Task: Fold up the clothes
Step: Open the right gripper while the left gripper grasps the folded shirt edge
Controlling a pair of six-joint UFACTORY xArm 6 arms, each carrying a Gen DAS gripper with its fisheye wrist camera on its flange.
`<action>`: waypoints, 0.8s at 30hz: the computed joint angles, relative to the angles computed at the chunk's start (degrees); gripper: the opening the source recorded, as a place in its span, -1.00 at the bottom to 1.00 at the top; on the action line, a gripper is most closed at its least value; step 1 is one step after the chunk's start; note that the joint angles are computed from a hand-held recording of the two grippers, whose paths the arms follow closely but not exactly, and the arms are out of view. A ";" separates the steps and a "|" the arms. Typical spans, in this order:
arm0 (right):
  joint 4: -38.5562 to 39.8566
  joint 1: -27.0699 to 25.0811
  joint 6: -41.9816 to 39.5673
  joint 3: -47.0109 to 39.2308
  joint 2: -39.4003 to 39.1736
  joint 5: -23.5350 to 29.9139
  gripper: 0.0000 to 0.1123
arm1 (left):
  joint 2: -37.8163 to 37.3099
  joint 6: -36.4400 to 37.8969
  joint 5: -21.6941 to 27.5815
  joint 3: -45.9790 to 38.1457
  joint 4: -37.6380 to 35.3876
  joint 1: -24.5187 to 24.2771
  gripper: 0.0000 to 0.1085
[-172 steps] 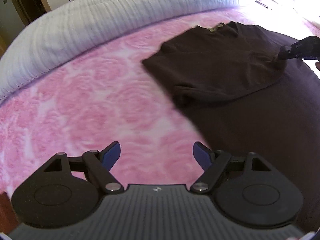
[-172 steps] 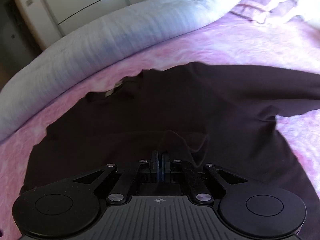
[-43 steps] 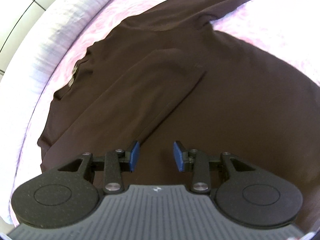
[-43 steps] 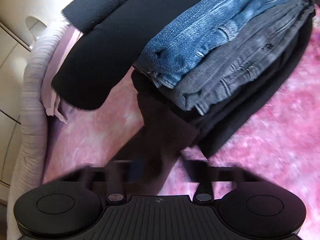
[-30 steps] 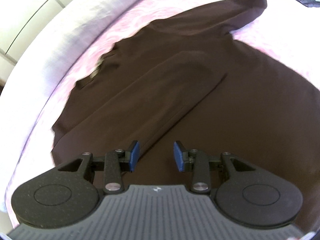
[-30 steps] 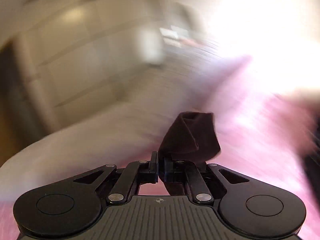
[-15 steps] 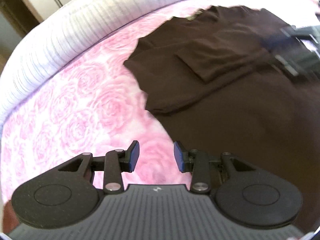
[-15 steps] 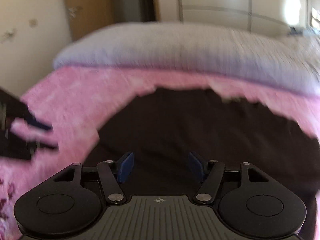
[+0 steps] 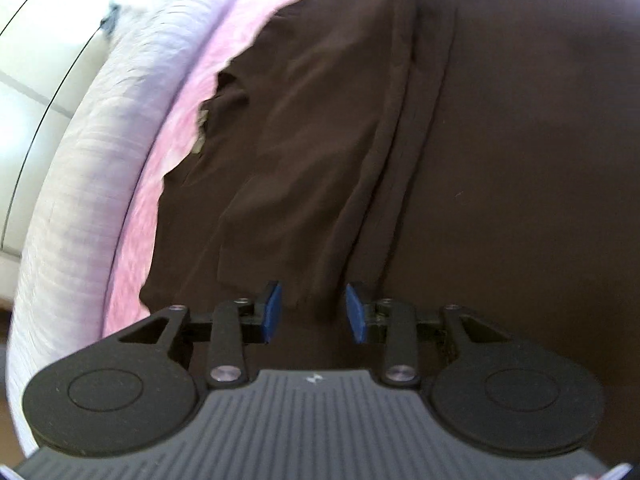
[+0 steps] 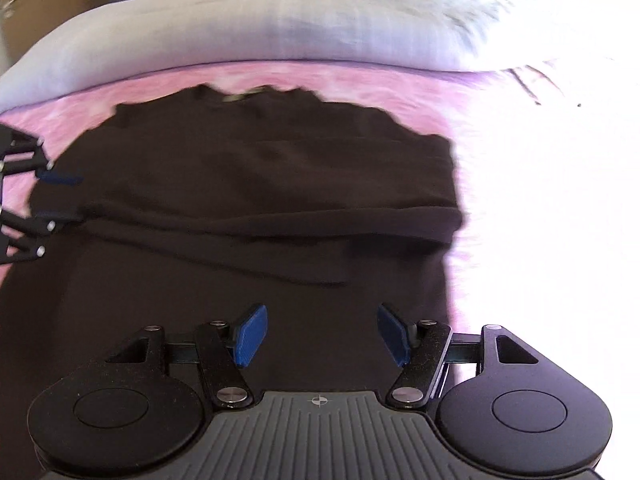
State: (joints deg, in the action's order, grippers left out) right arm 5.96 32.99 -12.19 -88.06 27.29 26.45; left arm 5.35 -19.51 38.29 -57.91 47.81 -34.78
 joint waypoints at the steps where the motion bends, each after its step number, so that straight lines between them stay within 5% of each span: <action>1: 0.07 -0.76 -0.03 -1.07 0.93 -0.27 0.16 | 1.58 1.55 0.93 -1.36 -0.51 0.12 -0.68; 3: -0.66 -2.27 1.28 -4.25 3.20 0.19 0.18 | 2.93 4.44 1.07 -2.43 -2.76 0.50 -0.94; 5: -1.20 -3.49 2.56 -8.27 6.42 0.48 0.25 | 2.23 4.61 0.90 -2.28 -2.31 0.53 -0.96; 9: 1.07 -5.69 3.04 -17.87 13.39 2.48 0.28 | -5.68 -6.40 2.85 1.38 6.63 0.26 -0.97; 15: 6.72 -7.14 -0.41 -30.09 21.96 7.19 0.28 | -6.98 3.88 7.47 3.88 -3.19 -0.42 -0.96; 19: 11.48 -8.06 -1.89 -30.51 22.06 8.20 0.28 | -5.24 7.74 11.12 2.24 -7.59 -0.44 -0.96; 24: 17.87 -9.33 -8.30 -32.56 22.95 10.91 0.28 | -4.29 11.52 17.76 -0.96 -14.13 0.10 -0.71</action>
State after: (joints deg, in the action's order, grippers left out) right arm 23.84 23.66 -20.49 -120.62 50.24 37.36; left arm 1.06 -7.99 56.05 -58.87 33.68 -34.68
